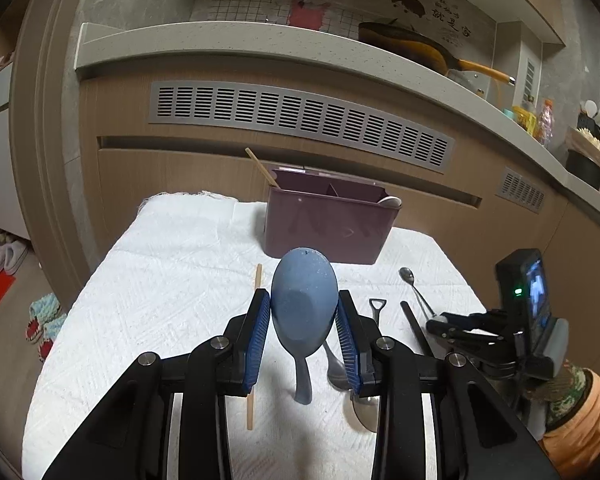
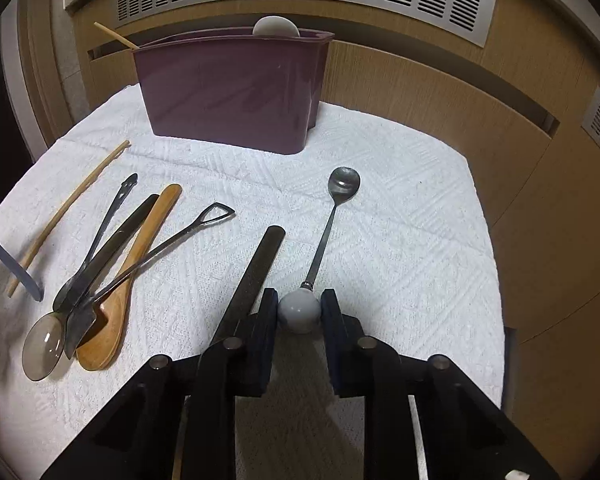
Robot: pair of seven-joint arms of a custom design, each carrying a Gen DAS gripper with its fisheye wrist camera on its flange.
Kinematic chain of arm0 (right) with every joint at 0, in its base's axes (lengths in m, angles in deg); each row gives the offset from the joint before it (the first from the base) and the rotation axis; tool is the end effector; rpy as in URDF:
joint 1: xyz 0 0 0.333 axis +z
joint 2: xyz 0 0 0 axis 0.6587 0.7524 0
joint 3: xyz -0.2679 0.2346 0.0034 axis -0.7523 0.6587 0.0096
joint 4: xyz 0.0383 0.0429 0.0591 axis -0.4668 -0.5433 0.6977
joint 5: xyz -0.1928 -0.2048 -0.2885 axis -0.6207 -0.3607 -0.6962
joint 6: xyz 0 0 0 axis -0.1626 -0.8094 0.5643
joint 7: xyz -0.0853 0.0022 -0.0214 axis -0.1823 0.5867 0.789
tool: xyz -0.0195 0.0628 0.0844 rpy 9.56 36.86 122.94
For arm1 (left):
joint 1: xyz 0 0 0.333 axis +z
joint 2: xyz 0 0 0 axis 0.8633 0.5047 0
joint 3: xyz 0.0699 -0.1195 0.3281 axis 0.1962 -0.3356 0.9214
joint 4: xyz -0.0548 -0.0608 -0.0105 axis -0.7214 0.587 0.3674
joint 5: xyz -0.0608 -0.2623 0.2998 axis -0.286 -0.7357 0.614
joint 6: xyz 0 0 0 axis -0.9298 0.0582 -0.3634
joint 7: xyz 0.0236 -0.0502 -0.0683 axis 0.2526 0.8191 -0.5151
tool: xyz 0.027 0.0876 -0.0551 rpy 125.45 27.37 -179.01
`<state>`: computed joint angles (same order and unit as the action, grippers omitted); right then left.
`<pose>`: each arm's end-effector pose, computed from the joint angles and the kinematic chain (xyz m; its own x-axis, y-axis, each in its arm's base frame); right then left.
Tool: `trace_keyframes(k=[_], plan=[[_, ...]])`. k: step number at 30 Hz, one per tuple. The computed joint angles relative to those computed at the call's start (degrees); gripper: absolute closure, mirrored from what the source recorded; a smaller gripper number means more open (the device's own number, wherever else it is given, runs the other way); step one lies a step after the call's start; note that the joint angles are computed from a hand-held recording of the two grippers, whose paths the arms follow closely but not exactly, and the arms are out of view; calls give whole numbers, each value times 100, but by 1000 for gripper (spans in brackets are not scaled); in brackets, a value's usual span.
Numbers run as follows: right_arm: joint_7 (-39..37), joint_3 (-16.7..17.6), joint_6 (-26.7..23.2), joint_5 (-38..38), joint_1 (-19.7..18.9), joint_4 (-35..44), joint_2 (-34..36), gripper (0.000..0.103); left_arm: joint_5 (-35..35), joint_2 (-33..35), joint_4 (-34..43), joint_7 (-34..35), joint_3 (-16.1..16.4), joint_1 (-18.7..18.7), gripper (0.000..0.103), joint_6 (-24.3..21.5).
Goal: Organize utensils
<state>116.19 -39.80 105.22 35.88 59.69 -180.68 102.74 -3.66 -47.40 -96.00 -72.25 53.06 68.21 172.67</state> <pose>0.6363 0.2567 0.5259 0.6346 -0.7648 0.1109 -0.5588 -0.5533 -0.6178 0.4437 -0.1396 0.5866 0.2871 -0.9366 0.2008 -0.4384 -0.3149 -0.8418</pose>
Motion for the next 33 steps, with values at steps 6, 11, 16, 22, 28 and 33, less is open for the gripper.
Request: trace_keyframes(k=[6, 11, 16, 22, 28, 33], plan=[[-577, 122, 594, 410, -107, -569, -690, 83, 38, -160, -75, -92, -29, 50, 69, 78], [-1226, 141, 903, 1134, -138, -889, -1215, 83, -2, -285, -91, -67, -89, 55, 69, 99], [-1575, 55, 871, 1602, -91, -976, -1473, 83, -131, -385, -105, 89, -75, -24, 74, 44], [-1798, -27, 410, 2122, -67, -939, -1562, 83, -1306, -746, -454, 975, 615, -689, 71, -467], [-2229, -77, 73, 2671, -23, -1010, -1737, 83, -2181, -1339, -1047, 1803, 722, -1009, 41, -1308], [-2306, -82, 8, 2720, -2, -1118, -1832, 83, -3190, -1568, -1578, 1786, 1055, -1322, 41, -1558]])
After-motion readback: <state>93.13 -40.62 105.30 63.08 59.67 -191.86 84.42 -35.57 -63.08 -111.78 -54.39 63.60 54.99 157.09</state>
